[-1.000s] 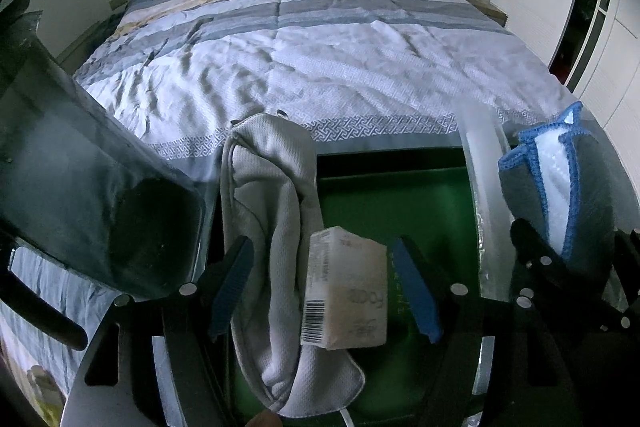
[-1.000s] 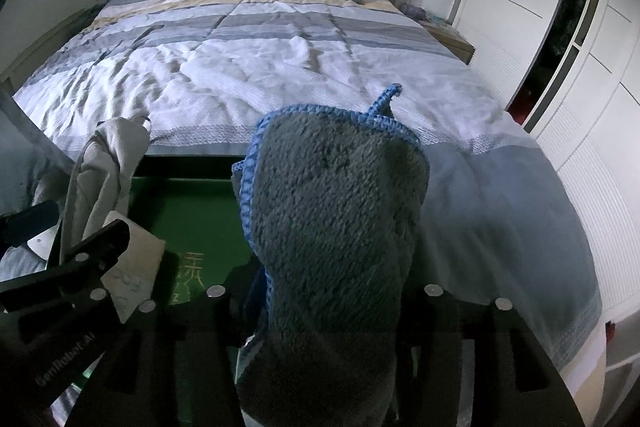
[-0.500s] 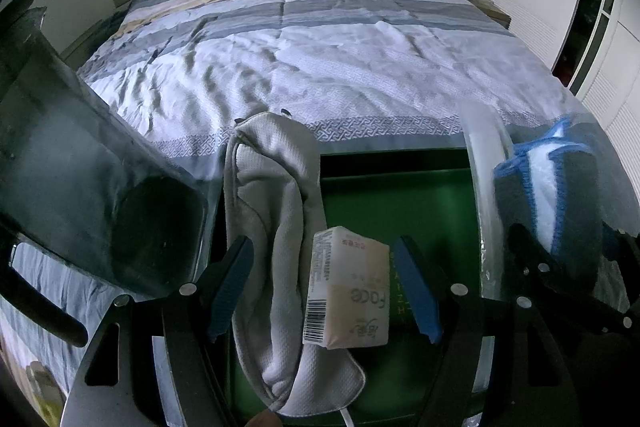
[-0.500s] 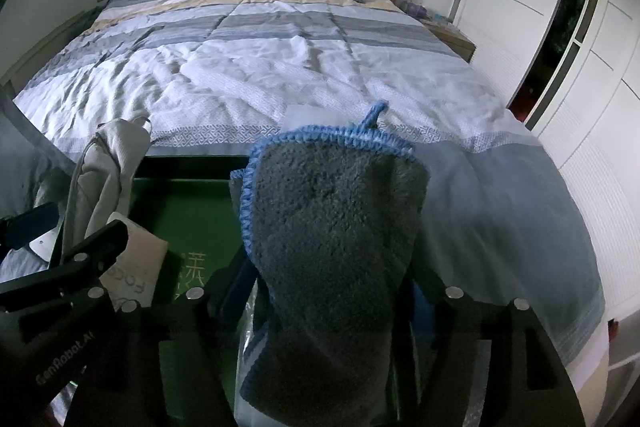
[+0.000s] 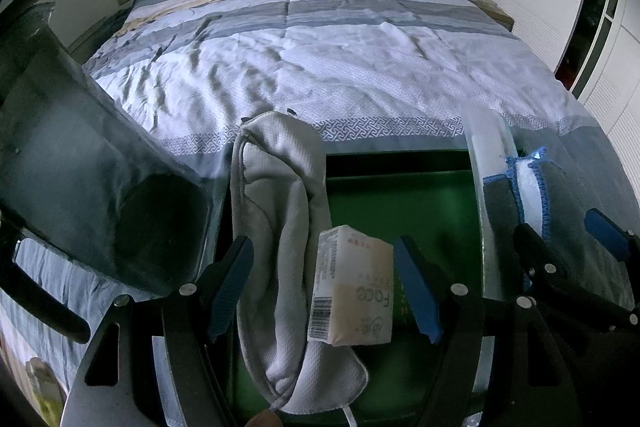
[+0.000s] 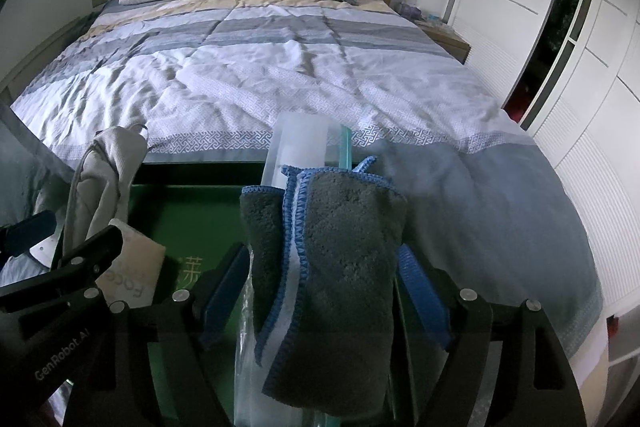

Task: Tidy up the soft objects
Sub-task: 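Lower the tissue pack and cloth into the green tray and open both tools, then withdraw both tools from the green tray back toward the remaining towels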

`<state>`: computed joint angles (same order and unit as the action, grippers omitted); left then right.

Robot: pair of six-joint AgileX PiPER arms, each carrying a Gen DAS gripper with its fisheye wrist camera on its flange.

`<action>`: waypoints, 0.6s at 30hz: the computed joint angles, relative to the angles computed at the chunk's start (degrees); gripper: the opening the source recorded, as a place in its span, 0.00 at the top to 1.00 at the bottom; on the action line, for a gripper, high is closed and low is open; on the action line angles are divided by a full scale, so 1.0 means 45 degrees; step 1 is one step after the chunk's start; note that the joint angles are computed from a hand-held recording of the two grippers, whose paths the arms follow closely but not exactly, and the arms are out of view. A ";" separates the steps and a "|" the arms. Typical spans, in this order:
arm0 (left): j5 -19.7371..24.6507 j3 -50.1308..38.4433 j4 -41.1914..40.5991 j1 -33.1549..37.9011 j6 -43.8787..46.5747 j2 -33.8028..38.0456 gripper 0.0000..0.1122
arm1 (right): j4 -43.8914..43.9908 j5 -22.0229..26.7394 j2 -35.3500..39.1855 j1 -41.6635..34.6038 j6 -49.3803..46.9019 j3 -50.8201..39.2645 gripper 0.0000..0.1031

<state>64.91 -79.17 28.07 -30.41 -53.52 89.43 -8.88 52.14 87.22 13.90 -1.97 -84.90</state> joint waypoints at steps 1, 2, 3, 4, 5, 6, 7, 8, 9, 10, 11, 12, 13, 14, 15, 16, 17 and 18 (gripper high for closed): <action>0.0008 0.0013 -0.0003 0.0003 0.0000 -0.0028 0.40 | -0.0032 0.0030 -0.0019 0.0025 0.0021 -0.0023 0.25; 0.0031 0.0011 -0.0004 -0.0004 0.0003 -0.0048 0.40 | -0.0023 0.0069 -0.0042 0.0024 0.0012 -0.0043 0.25; 0.0029 0.0027 -0.0002 -0.0009 -0.0005 -0.0080 0.40 | -0.0031 0.0091 -0.0070 0.0035 0.0027 -0.0050 0.25; 0.0043 0.0048 0.0020 -0.0027 -0.0030 -0.0120 0.40 | -0.0059 0.0112 -0.0112 0.0060 0.0055 -0.0049 0.25; 0.0070 0.0060 0.0032 -0.0052 -0.0051 -0.0160 0.40 | -0.0078 0.0163 -0.0159 0.0083 0.0063 -0.0068 0.25; 0.0090 0.0084 0.0014 -0.0075 -0.0067 -0.0210 0.40 | -0.0109 0.0202 -0.0199 0.0103 0.0089 -0.0079 0.25; 0.0117 0.0086 0.0007 -0.0092 -0.0092 -0.0243 0.40 | -0.0157 0.0236 -0.0249 0.0139 0.0144 -0.0076 0.25; 0.0153 0.0094 0.0008 -0.0127 -0.0115 -0.0293 0.40 | -0.0186 0.0273 -0.0311 0.0161 0.0185 -0.0070 0.25; 0.0202 0.0087 0.0019 -0.0170 -0.0138 -0.0333 0.40 | -0.0211 0.0323 -0.0384 0.0185 0.0222 -0.0070 0.25; 0.0245 0.0098 0.0034 -0.0217 -0.0172 -0.0386 0.40 | -0.0242 0.0369 -0.0450 0.0203 0.0239 -0.0075 0.25; 0.0283 0.0088 0.0039 -0.0256 -0.0196 -0.0420 0.40 | -0.0282 0.0419 -0.0539 0.0226 0.0257 -0.0073 0.24; 0.0353 0.0093 0.0046 -0.0315 -0.0239 -0.0490 0.40 | -0.0299 0.0477 -0.0630 0.0243 0.0286 -0.0069 0.24; 0.0407 0.0079 0.0036 -0.0364 -0.0275 -0.0529 0.40 | -0.0322 0.0545 -0.0741 0.0262 0.0325 -0.0065 0.24; 0.0484 0.0059 0.0035 -0.0438 -0.0320 -0.0583 0.40 | -0.0379 0.0605 -0.0832 0.0299 0.0390 -0.0057 0.24; 0.0558 0.0022 0.0025 -0.0499 -0.0331 -0.0617 0.40 | -0.0422 0.0675 -0.0934 0.0320 0.0443 -0.0051 0.24; 0.0640 0.0014 0.0071 -0.0604 -0.0379 -0.0688 0.40 | -0.0439 0.0749 -0.1027 0.0334 0.0473 -0.0054 0.24; 0.0719 0.0007 0.0106 -0.0698 -0.0427 -0.0758 0.40 | -0.0460 0.0803 -0.1140 0.0340 0.0493 -0.0015 0.24; 0.0808 -0.0016 0.0126 -0.0781 -0.0466 -0.0818 0.40 | -0.0493 0.0874 -0.1249 0.0361 0.0517 -0.0012 0.24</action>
